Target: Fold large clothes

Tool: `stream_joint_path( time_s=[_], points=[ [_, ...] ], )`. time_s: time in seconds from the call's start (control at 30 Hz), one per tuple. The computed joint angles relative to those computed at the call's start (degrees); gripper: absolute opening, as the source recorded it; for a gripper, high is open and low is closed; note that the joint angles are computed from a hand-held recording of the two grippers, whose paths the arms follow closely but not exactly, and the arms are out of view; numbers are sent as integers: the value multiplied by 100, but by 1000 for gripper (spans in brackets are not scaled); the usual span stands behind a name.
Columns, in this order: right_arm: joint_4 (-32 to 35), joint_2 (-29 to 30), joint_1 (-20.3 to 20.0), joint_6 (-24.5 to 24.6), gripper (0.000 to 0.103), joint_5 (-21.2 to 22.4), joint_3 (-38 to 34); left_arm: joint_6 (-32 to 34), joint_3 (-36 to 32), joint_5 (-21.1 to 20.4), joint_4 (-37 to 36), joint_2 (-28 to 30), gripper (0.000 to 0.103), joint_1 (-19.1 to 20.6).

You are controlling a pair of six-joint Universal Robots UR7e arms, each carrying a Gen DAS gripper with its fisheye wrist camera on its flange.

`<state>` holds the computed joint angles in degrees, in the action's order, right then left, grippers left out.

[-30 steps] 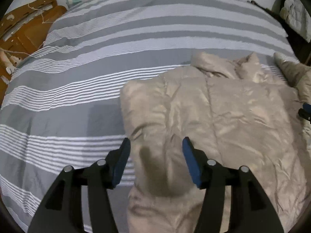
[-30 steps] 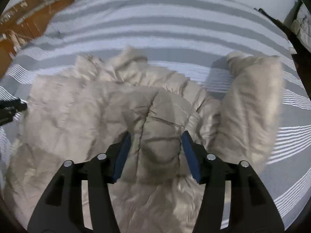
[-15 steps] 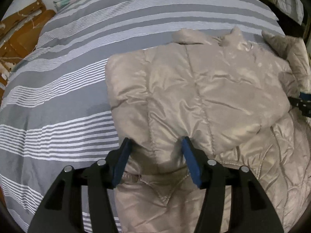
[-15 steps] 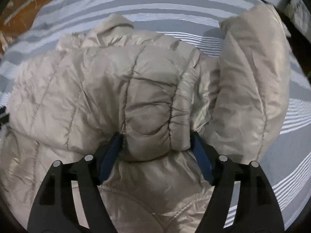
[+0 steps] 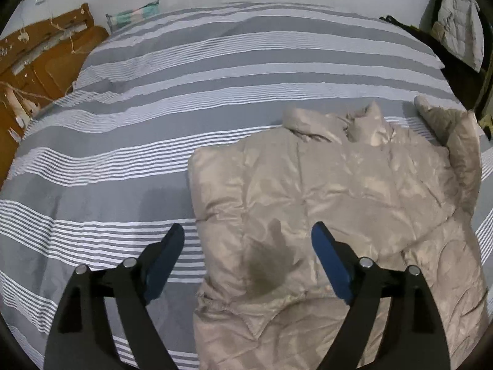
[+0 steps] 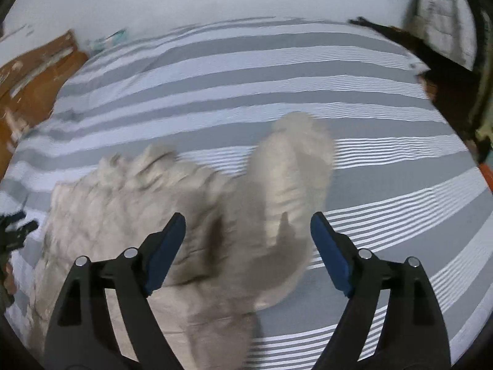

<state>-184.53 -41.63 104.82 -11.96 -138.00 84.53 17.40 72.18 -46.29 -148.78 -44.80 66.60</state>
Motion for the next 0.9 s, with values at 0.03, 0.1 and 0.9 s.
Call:
stream_joint_path(
  time_s=[0.03, 0.1, 0.9],
  points=[
    [-102, -63, -61, -26, 87, -76, 18, -89, -32, -54, 68, -5, 85, 14],
    [-207, -181, -192, 35, 88, -218, 62, -219, -136, -128, 204, 25, 85, 45],
    [2481, 260, -1381, 1997, 52, 1425, -1198, 203, -606, 370, 344, 534, 85, 153]
  ],
)
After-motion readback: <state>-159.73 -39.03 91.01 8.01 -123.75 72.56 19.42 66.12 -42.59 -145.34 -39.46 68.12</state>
